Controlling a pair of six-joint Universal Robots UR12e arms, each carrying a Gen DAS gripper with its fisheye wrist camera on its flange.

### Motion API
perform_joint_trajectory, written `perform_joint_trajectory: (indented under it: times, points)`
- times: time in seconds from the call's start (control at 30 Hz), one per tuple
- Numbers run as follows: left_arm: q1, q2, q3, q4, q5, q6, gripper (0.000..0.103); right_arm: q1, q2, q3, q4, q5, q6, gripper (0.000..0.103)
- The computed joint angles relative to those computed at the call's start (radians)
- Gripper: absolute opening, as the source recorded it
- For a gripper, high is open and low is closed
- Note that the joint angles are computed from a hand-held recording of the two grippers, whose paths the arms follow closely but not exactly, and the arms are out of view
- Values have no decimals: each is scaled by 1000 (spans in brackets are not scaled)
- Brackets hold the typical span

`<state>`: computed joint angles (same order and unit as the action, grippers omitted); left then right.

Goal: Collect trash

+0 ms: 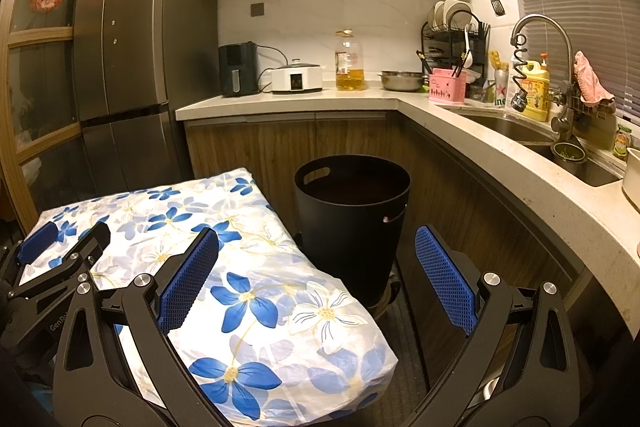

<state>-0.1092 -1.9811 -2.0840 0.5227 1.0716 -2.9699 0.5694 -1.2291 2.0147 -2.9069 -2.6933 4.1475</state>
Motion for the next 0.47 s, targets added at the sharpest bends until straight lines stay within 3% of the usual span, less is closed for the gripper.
perform_joint_trajectory:
  times: [0.17,0.3,0.47]
  points:
    - [-6,0,-2,8,20,7,84,-1,-2,2,-1,-1,2,97]
    - [-10,3,-2,6,43,-6,97,0,-1,2,-3,-5,1,97]
    - [-10,6,-2,3,60,-13,97,0,-4,5,-9,-4,-2,97]
